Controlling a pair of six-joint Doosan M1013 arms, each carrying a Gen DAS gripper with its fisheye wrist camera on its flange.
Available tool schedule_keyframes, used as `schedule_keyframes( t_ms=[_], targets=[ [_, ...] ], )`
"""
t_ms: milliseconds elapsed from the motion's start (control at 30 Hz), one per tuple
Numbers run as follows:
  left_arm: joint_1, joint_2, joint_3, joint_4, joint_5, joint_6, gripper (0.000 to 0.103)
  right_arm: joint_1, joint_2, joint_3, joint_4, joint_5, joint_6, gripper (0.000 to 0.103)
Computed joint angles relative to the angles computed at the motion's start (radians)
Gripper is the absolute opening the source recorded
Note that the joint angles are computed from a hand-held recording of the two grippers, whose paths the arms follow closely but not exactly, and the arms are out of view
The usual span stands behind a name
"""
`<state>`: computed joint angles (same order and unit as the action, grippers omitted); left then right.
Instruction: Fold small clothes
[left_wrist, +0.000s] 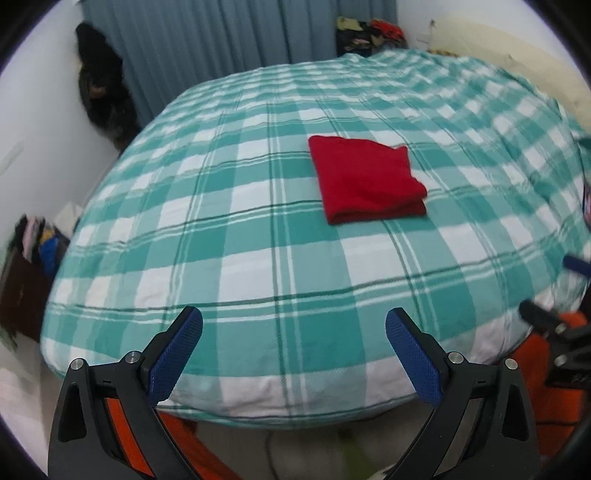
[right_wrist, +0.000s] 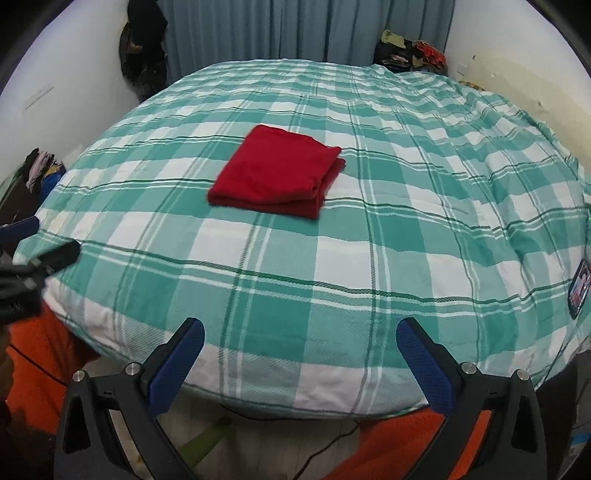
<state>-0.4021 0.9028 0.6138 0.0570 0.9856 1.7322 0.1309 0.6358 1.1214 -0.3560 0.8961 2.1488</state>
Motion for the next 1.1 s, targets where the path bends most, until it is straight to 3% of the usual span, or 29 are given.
schedule_keyframes(
  t_ms=[233,500,633,833,1100],
  targets=[
    [0.01,-0.06,0.081,-0.054,-0.034,0.103,0.1,0.029,-0.05,0.03,-0.012,-0.029,-0.008,0.103],
    [0.018,-0.052,0.043,-0.145,0.066,0.118,0.101,0.041,-0.086,0.055,0.051,0.004,-0.039,0.103],
    [0.018,-0.042,0.019,-0.176,0.104,0.12,0.101,0.05,-0.109,0.071,0.012,-0.007,-0.01,0.103],
    [0.011,-0.078,0.071,-0.158,0.026,0.11,0.1,0.05,-0.105,0.066,-0.017,-0.002,0.014,0.103],
    [0.01,-0.083,0.083,-0.144,-0.011,0.106,0.1,0.045,-0.103,0.068,-0.011,-0.003,0.022,0.103]
  ],
)
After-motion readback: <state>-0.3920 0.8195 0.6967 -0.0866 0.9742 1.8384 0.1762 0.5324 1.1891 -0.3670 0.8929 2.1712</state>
